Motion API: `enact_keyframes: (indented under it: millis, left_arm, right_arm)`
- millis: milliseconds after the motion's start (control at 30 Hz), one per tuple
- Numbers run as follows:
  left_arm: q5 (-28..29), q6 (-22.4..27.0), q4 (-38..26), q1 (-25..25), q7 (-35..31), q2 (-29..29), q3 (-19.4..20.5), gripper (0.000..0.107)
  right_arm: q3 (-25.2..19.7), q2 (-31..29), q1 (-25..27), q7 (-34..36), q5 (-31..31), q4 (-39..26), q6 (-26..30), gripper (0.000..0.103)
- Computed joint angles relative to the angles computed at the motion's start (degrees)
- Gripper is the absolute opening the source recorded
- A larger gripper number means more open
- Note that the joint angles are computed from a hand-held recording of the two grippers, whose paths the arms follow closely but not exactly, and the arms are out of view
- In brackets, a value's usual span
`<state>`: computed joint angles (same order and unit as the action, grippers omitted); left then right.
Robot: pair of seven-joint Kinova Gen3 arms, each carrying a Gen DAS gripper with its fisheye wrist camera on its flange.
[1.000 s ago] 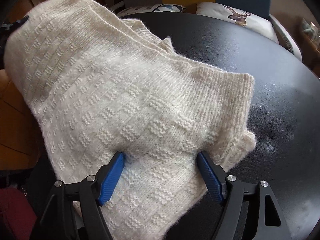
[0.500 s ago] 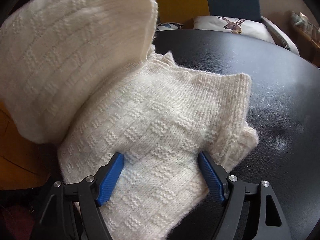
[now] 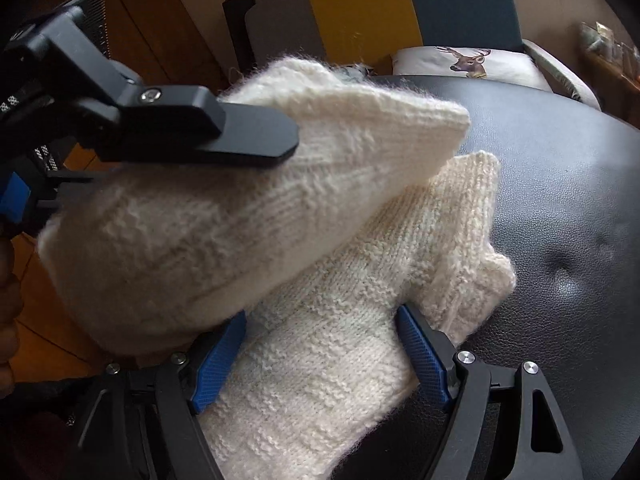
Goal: Fold clothes
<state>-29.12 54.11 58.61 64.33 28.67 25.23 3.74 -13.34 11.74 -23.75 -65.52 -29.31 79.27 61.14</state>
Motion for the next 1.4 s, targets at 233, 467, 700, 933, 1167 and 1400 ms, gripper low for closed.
enact_keyframes:
  millis: [233,467,700,933,1167,1400]
  left_arm:
    - [-11.83,-7.86,7.73,-5.91,6.9,-6.54,12.13,0.022]
    - [-18.55,7.0,14.81,5.21,9.03,-15.22,5.64,0.023]
    - [-18.48,19.21,21.43,6.45,13.96,-16.55,8.84,0.023]
    - [-22.54,12.68,24.72,2.62,13.26,-14.33,13.03,0.023]
    - [-22.02,9.0,20.23,2.42,1.11,-9.48,12.64,0.023]
    - [-21.97,7.6,18.87,5.16,-4.53,-8.27,10.93,0.02]
  right_arm:
    - [0.05,-1.96,0.71,1.92,-1.79,2.31,-1.38,0.079]
    - [2.59,-7.8,3.16,2.95,-1.41,4.04,4.34,0.079]
    - [5.03,-12.4,4.97,8.13,-10.84,0.25,14.08,0.087]
    - [-1.02,-1.46,-3.06,4.16,-8.98,-15.88,25.43,0.088]
    - [-1.57,-1.16,-0.31,0.45,-16.27,-5.19,23.29,0.088]
    - [4.72,-9.73,7.26,2.65,-24.57,12.49,20.72,0.072]
